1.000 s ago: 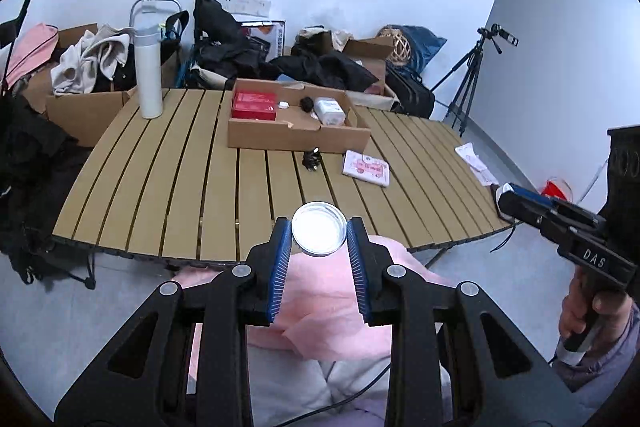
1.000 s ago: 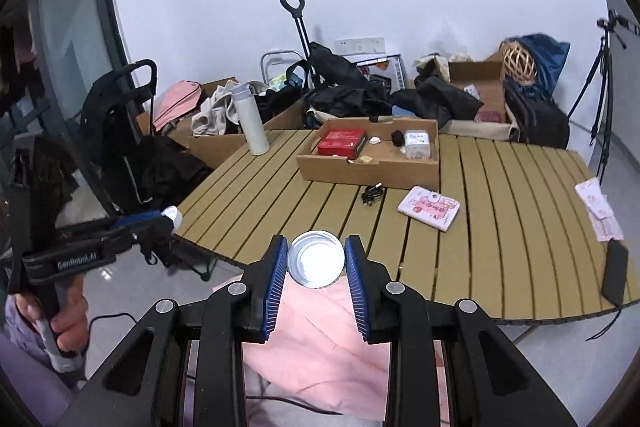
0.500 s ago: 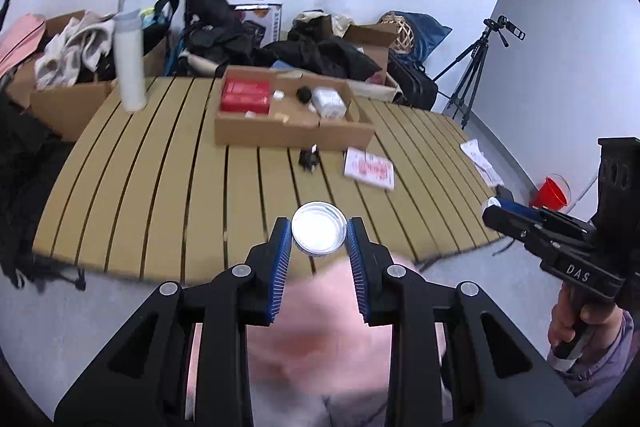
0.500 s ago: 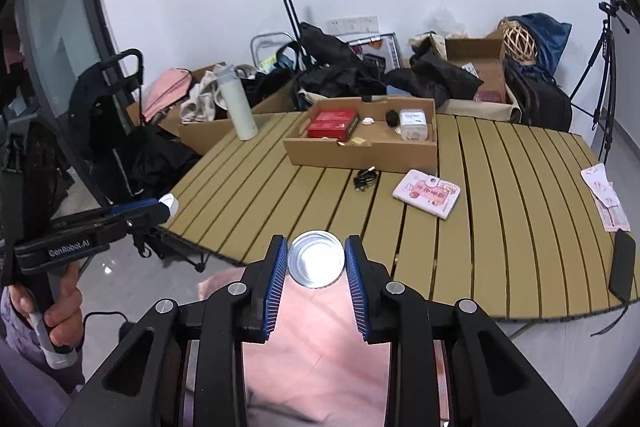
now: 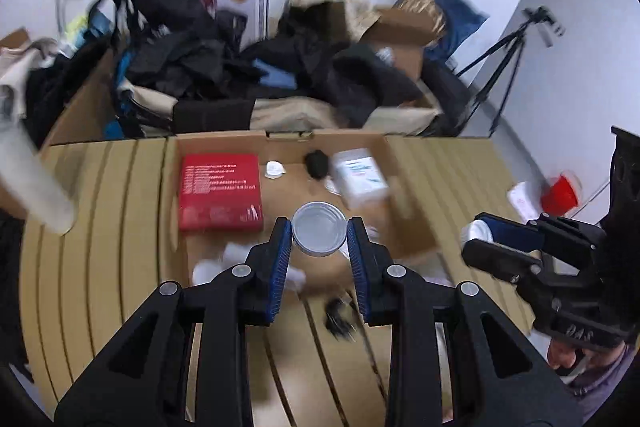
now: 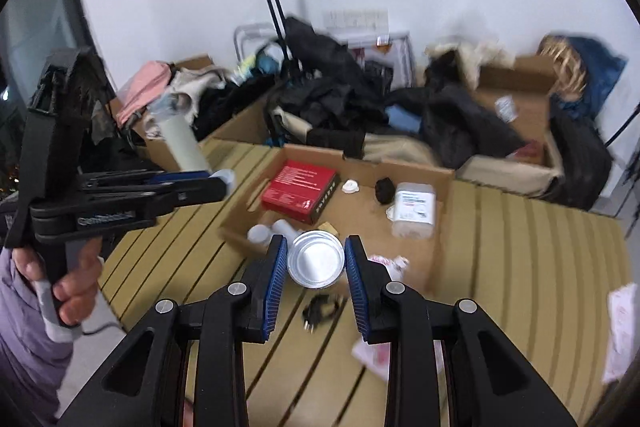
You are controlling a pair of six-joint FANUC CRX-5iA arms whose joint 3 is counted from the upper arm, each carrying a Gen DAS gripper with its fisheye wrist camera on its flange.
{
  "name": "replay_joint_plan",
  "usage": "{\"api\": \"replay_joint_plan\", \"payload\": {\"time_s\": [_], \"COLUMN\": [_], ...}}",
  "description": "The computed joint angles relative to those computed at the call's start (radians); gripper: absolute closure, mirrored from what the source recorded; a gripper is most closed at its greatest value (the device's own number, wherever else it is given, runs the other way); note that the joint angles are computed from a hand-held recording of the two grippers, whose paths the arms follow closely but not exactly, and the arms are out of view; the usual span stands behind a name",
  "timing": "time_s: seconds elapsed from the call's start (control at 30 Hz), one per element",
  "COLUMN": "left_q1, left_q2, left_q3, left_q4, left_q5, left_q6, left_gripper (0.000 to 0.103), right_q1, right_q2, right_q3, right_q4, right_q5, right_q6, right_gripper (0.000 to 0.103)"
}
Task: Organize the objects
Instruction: 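Carry the white lid and black charger over the cardboard tray, then open both tools over the tray and lift them away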
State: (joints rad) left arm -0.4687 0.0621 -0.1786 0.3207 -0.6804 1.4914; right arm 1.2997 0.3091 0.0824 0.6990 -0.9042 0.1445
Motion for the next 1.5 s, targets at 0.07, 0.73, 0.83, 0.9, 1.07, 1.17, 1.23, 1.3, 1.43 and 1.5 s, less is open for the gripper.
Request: {"api": "replay_joint_plan", "payload": {"time_s": [0.07,0.73,0.83,0.9,1.07,1.17,1.23,1.3,1.43,1.5], "left_q1": [0.017,0.047,0.044,0.041,-0.007,-0.09,-0.145,-0.187,-0.291,-0.356], "left_q2": [0.11,0.282,0.174,0.1,-0.108,-0.211,-0.279,-0.335,-0.46,-0.517], "left_q3": [0.065,0.319,0.288,0.259,0.198,0.18,0.158,0.135,0.078,0.049], "left_q4": [0.032,-0.148,-0.202,-0.228,-0.34,-0.462,-0.51,-0.539,-0.599,-0.644], "left_q5": [-0.022,-0.211,-0.247,-0.257,-0.315,-0.364,-0.396,-0.41,-0.46,-0.479], "left_q6": [-0.029,0.13,0.132,0.134,0.205,0.276,0.298,0.323,0.425,0.492], "left_gripper": [0.078,0.034,0.027,0.017,0.005,0.0,0.0,0.0,0.0,0.0], "right_q1": [-0.069,-0.218,-0.176,-0.142,-0.022,0.067,0.127,0.185,0.315,0.381], "right_q2": [0.057,0.234,0.2,0.16,0.033,-0.022,-0.051,-0.067,-0.101,-0.113], "right_q3": [0.055,0.256,0.276,0.263,0.187,0.156,0.137,0.125,0.081,0.049], "right_q4": [-0.097,-0.358,-0.296,-0.255,-0.129,-0.044,0.005,0.044,0.105,0.138], "right_q5": [0.049,0.032,-0.094,-0.163,-0.273,-0.331,-0.367,-0.404,-0.461,-0.478], "right_q6": [0.078,0.198,0.195,0.174,0.044,-0.02,-0.051,-0.082,-0.149,-0.197], "right_gripper": [0.071,0.018,0.018,0.018,0.018,0.018,0.018,0.018,0.018,0.018]}}
